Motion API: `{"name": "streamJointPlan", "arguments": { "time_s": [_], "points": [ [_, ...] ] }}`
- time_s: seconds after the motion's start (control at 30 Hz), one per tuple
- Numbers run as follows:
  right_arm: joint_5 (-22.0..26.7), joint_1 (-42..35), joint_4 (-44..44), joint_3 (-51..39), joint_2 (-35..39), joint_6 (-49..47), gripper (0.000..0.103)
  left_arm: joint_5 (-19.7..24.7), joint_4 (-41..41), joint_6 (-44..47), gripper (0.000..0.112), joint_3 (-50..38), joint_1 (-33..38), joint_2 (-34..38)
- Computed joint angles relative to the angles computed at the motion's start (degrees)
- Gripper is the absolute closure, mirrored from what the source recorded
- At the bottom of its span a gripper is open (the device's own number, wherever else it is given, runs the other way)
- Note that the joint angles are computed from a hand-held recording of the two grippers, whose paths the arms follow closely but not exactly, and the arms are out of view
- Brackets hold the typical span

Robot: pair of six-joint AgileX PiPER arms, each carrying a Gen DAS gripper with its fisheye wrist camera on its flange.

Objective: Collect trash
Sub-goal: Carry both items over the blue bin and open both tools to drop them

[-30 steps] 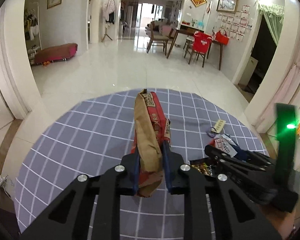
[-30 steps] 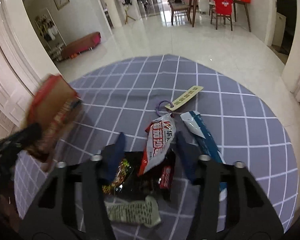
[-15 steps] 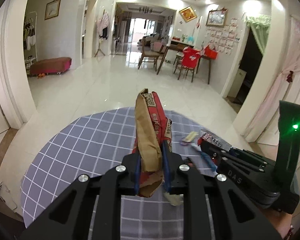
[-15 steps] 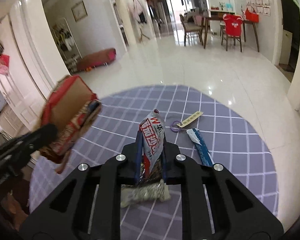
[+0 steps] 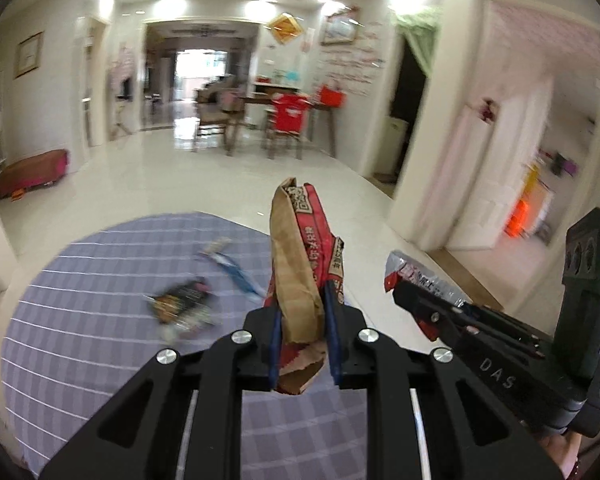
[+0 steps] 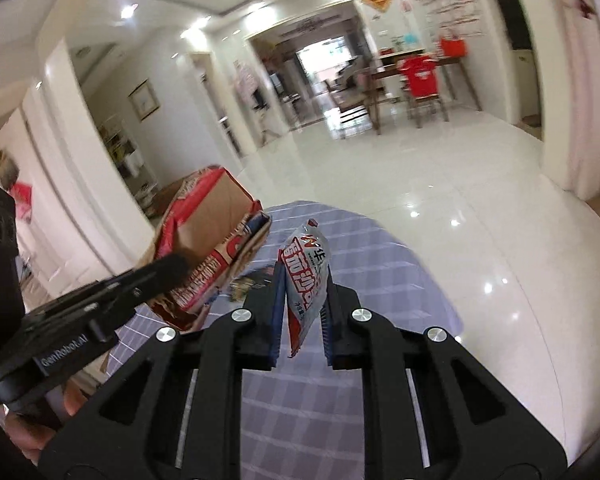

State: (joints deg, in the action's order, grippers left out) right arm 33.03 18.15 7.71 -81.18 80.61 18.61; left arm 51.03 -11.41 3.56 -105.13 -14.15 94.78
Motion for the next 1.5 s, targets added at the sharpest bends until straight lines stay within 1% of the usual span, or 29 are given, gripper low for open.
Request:
{"name": "streamJointPlan", "arguments": {
  "time_s": [0.1, 0.13, 0.23, 0.27, 0.3, 0.4, 0.43, 0.5, 0.53, 0.57, 0.6, 0.63, 0.67, 0.73, 0.87, 0.9, 1.03, 1.2, 1.33, 1.4, 1.5],
  "points": [
    [-0.97, -5.71, 2.49, 10.80, -8.86, -2.16, 0.087, -1.48, 1.41, -2.46, 0.094, 3.66, -6.56, -0.60],
    [-0.87, -7.94, 3.79, 13.87, -11.40, -3.50, 0.087, -2.19, 2.39, -3.98, 0.094, 4.83, -9.65, -0.38],
    [0.17, -15.24, 8.59, 21.34, -17.40, -8.90, 0.087, -3.89, 3.78, -6.33, 0.094, 7.00, -15.06, 1.06],
    [0.63, -17.24, 10.04, 22.99, -18.66, -10.63, 0.087, -4.62, 4.08, -6.68, 0.094, 7.89, -16.46, 1.64],
    [1.67, -21.01, 13.78, 25.18, -20.09, -14.66, 0.087, -5.05, 5.17, -7.77, 0.094, 8.09, -18.63, 2.76],
    [3.40, -29.06, 21.33, 29.87, -22.09, -23.43, 0.086, -6.28, 7.24, -9.88, 0.094, 8.58, -22.09, 5.64],
    [3.92, -31.43, 23.63, 30.96, -22.30, -25.98, 0.084, -6.43, 7.35, -9.91, 0.094, 8.67, -22.43, 6.43],
    [4.17, -35.49, 26.94, 33.69, -23.05, -29.95, 0.084, -6.52, 7.44, -10.11, 0.094, 8.43, -23.26, 8.54],
    [4.18, -37.61, 29.58, 34.88, -22.67, -33.26, 0.077, -6.73, 7.90, -10.66, 0.094, 8.31, -23.64, 9.28],
    [3.87, -38.88, 31.44, 35.85, -22.01, -35.47, 0.064, -6.93, 8.64, -11.65, 0.094, 8.28, -24.16, 10.15],
    [3.08, -39.83, 31.22, 37.02, -21.42, -35.39, 0.030, -6.23, 8.53, -11.86, 0.094, 7.50, -24.27, 11.14],
    [2.67, -41.09, 31.78, 38.34, -21.65, -36.24, 0.026, -5.41, 7.66, -11.91, 0.094, 6.63, -24.57, 12.57],
    [2.68, -42.11, 33.02, 39.10, -21.12, -38.06, 0.026, -5.03, 6.52, -11.28, 0.094, 6.00, -24.47, 13.72],
    [3.07, -44.06, 35.06, 40.60, -20.25, -40.55, 0.026, -5.18, 6.79, -11.45, 0.094, 5.99, -25.28, 14.93],
    [4.96, -47.72, 37.58, 42.13, -20.81, -44.33, 0.026, -4.54, 7.07, -11.65, 0.094, 4.78, -26.76, 17.30],
    [6.06, -49.62, 38.84, 42.77, -21.39, -46.05, 0.026, -4.29, 7.14, -11.66, 0.094, 4.42, -27.01, 17.67],
    [6.91, -52.46, 40.60, 44.15, -22.20, -47.87, 0.026, -3.63, 7.13, -11.51, 0.094, 3.11, -28.26, 19.33],
    [9.49, -57.95, 42.83, 45.99, -24.11, -51.67, 0.026, -2.73, 7.31, -11.80, 0.094, 1.27, -29.75, 21.19],
    [8.92, -59.91, 43.25, 47.12, -26.13, -51.24, 0.026, -2.06, 6.99, -11.90, 0.094, -0.31, -30.90, 22.82],
    [10.42, -64.64, 45.63, 48.22, -27.04, -54.90, 0.026, -1.41, 6.71, -11.86, 0.093, -1.68, -31.34, 23.71],
    [11.72, -68.99, 47.48, 49.30, -28.47, -56.88, 0.026, -0.73, 6.12, -10.93, 0.093, -3.22, -31.56, 24.72]
  ]
}}
